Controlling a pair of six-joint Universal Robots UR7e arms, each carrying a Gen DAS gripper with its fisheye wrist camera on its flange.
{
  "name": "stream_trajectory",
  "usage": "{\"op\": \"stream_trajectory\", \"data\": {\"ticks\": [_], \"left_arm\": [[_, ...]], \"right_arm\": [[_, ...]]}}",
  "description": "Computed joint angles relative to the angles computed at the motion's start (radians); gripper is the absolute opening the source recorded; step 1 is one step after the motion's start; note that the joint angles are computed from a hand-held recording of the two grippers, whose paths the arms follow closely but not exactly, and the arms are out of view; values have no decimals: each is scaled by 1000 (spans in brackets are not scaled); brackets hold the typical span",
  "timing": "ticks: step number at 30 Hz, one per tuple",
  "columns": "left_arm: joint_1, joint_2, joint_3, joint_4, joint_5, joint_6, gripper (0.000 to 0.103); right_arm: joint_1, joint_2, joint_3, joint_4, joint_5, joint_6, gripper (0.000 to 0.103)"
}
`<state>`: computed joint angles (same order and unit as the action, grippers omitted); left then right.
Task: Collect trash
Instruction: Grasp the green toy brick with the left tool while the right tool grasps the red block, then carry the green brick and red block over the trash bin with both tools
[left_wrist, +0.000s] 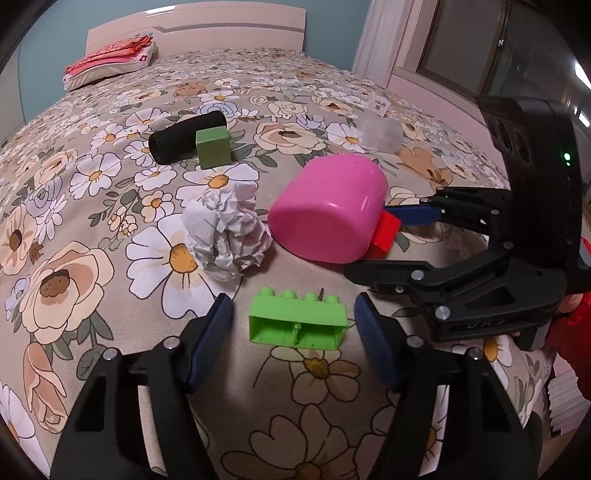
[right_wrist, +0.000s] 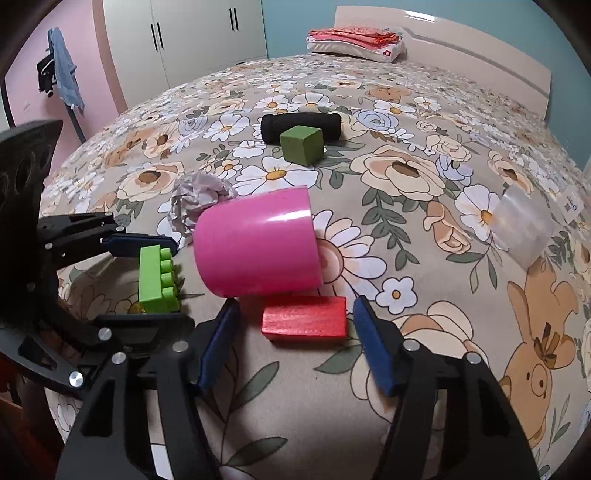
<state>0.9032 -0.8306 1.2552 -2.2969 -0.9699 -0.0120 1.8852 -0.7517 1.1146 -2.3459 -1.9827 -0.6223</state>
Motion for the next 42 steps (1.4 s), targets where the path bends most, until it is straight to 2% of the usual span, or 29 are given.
{"op": "stream_trajectory", "data": {"ticks": [1,3,4,8,21,26,34,42], "left_arm": [[-1,0,2,-1,4,0,62],[-3,-1,5,-8,16,-2,46],[0,-5,7,-8,9,-13,44],[2,-14,12,-10,-2,-35,44],[-73,-52,21,68,134,-130,44],[-111,-69,-8,168,184,-216,44],[-204,-123,-7,294,295,-327,44],[-312,-201,25,368,358,-399,44]], "right_arm": [[1,0,3,-5,-3,-2,60],[2,2,1,-8,-9,5,43],[2,2,0,-4,-8,12,42],[-1,-10,14,-10,10,29,42],[39,-92,100,-53,-34,87,42],[72,-131,124,-66,-59,101,42],[146,-220,176,-87,-111,127,42],[231,-333,260,-117,-163,145,42]]}}
